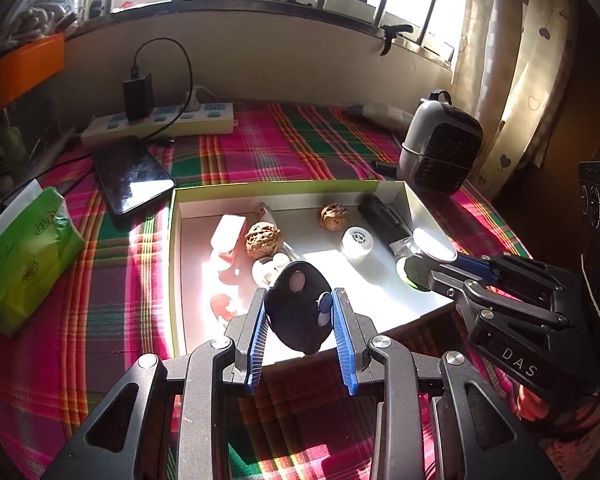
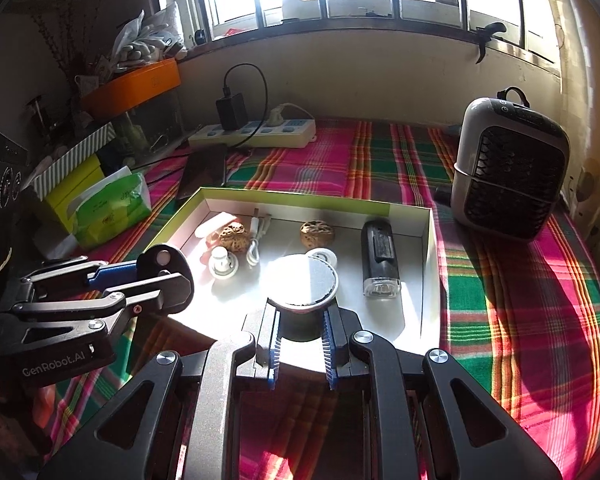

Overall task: Organize objects
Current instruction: 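Lift and carry the black disc and green spool over the box with both grippers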

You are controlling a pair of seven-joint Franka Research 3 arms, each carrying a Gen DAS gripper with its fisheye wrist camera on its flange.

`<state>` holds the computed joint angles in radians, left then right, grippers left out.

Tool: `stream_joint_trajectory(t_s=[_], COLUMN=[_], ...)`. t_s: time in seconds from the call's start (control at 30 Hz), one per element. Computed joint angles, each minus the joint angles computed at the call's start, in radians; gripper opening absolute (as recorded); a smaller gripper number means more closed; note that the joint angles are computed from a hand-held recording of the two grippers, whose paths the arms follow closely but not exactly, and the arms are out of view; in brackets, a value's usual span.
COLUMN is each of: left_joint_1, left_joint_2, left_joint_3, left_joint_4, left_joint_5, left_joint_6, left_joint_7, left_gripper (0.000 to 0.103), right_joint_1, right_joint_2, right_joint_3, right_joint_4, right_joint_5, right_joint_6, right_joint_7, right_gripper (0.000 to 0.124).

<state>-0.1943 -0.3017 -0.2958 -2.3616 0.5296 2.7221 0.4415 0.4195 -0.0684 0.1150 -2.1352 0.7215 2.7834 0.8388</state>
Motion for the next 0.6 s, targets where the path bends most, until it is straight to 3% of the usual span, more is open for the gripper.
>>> stream_joint_trajectory(t_s=[0.6], left_joint_1=[-0.017], left_joint_2=[0.110], left_joint_3=[0.033], left_joint_4=[0.069], left_joint_5=[-0.047], left_joint_6=[-0.008], left_joint_7=[0.082], left_gripper=[0.029], right_joint_1=[-0.032], right_joint_2=[0.085], right_joint_3=[0.008], right_joint_4=[0.079], right_joint_5=[-0.079], right_joint_6=[-0.069], right_joint_7=[0.044], right_gripper=[0.018])
